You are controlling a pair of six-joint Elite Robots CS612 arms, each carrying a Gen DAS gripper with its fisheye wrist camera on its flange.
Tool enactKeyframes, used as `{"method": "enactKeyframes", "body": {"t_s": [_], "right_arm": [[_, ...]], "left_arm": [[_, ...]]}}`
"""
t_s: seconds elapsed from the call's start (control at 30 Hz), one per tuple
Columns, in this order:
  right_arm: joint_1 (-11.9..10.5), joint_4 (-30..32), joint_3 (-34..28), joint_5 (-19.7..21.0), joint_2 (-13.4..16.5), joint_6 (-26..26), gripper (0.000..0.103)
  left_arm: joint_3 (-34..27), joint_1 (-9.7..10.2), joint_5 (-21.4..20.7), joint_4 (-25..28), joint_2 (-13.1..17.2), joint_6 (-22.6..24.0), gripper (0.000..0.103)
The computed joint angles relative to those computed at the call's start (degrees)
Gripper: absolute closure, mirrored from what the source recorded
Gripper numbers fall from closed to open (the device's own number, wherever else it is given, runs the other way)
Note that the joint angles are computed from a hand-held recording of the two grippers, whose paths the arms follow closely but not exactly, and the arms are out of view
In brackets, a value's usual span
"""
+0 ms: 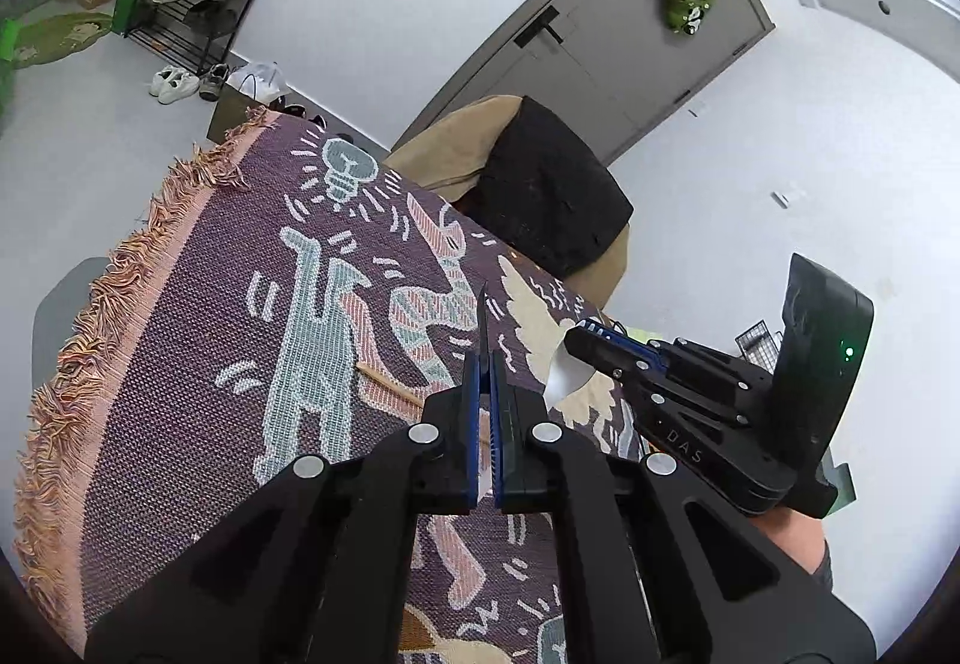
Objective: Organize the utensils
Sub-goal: 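Carry both forks to the black mesh holder and drop them in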
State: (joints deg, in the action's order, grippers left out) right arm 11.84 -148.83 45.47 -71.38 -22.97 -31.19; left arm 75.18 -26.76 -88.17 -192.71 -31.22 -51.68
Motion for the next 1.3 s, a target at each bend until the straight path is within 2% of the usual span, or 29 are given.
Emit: {"method": "enactKeyframes", "body": {"t_s": [0.1, 0.2, 0.37, 0.47, 0.7, 0.77, 0.93, 1.03, 1.3], "right_arm": [[-0.43, -4.73, 3.08, 1.33, -1.42, 1.67, 0.096], [-1.28, -11.58, 8.05, 2.6, -4.1, 3.92, 0.096], [-3.24, -22.97, 15.86, 2.96, -8.65, 8.38, 0.096], [-4.48, -28.36, 19.97, 2.26, -11.22, 10.49, 0.096], [-6.67, -35.3, 26.04, -1.04, -14.94, 13.48, 0.096], [-7.29, -36.94, 27.23, -1.65, -15.58, 14.34, 0.096], [-8.38, -40.72, 30.01, -6.17, -16.6, 15.44, 0.096], [-9.1, -41.35, 30.61, -8.19, -16.37, 16.26, 0.096], [-10.71, -42.24, 31.23, -9.46, -15.22, 17.9, 0.096]], "left_arm": [[0.19, -0.05, -0.07, 0.26, -0.46, 1.24, 0.099], [-0.18, -0.09, -1.23, 0.79, -0.87, 3.63, 0.099], [-1.78, -0.74, -4.18, 2.83, -1.6, 9.45, 0.099], [-3.06, -1.19, -6.35, 4.22, -1.63, 12.35, 0.099], [-7.12, -2.65, -11.01, 9.18, -1.12, 19.58, 0.099], [-8.29, -3.03, -12.0, 10.59, -0.83, 21.1, 0.099], [-12.03, -4.08, -14.16, 15.38, 0.23, 25.45, 0.099], [-14.16, -4.64, -15.07, 18.3, 0.9, 27.52, 0.099], [-19.33, -6.04, -15.5, 25.02, 2.46, 32.26, 0.099]]}}
